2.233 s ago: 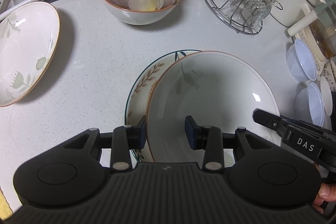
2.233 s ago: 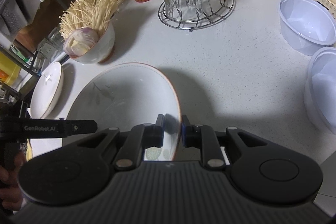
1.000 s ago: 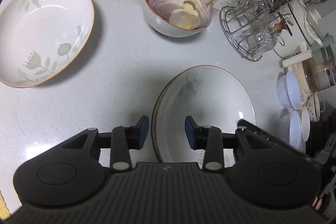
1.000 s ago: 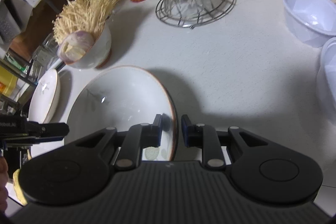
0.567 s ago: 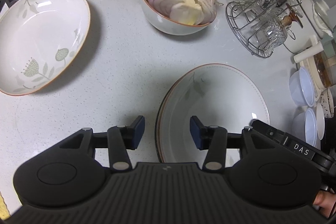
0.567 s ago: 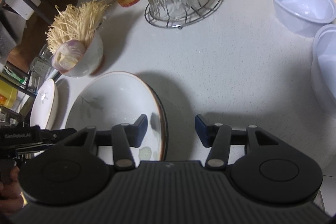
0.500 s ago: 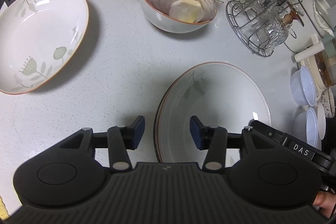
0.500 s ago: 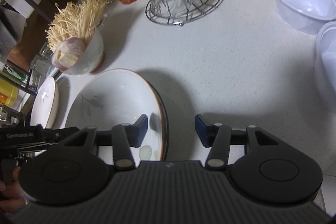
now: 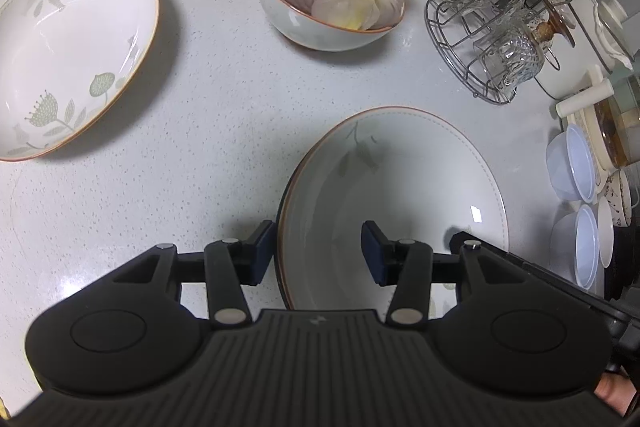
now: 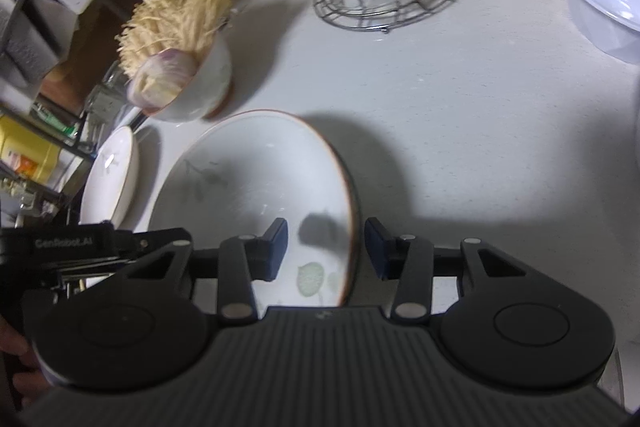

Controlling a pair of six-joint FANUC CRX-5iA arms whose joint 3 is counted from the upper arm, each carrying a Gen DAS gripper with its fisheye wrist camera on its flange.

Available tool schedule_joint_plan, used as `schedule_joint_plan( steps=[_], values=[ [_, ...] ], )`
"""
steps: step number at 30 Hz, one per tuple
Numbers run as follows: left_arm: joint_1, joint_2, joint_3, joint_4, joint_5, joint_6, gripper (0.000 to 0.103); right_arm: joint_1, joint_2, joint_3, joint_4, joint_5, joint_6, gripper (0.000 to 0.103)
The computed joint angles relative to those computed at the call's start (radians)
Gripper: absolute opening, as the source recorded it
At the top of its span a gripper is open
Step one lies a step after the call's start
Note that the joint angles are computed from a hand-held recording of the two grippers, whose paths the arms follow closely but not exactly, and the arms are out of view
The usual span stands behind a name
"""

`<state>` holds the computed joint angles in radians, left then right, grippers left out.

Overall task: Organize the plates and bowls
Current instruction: 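Raise both grippers away from the stacked plates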

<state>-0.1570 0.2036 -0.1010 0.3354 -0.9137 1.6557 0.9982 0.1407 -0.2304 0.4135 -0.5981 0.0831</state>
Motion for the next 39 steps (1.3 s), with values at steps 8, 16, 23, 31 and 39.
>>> schedule_joint_plan(
  steps=[8,16,23,31,39],
  values=[
    [-0.007,-0.011,-0.003,-0.018,-0.001,0.014,0.053,0.002,0.007,0.015,-0.011,-0.021,0.044,0.046],
    [0.012,-0.051,-0.043,-0.034,0.001,0.045,0.053,0.005,0.027,0.051,-0.065,-0.018,0.136,0.046],
    [0.034,-0.126,-0.071,-0.072,0.014,0.078,0.053,0.013,0.021,0.056,-0.071,-0.042,0.139,0.045],
    [0.068,-0.243,-0.106,-0.146,0.016,0.020,0.053,0.056,-0.017,0.013,0.107,-0.128,0.003,0.046],
    [0.139,-0.393,-0.198,-0.088,0.040,-0.071,0.053,0.138,-0.028,0.048,0.270,-0.226,-0.148,0.046]
  ],
)
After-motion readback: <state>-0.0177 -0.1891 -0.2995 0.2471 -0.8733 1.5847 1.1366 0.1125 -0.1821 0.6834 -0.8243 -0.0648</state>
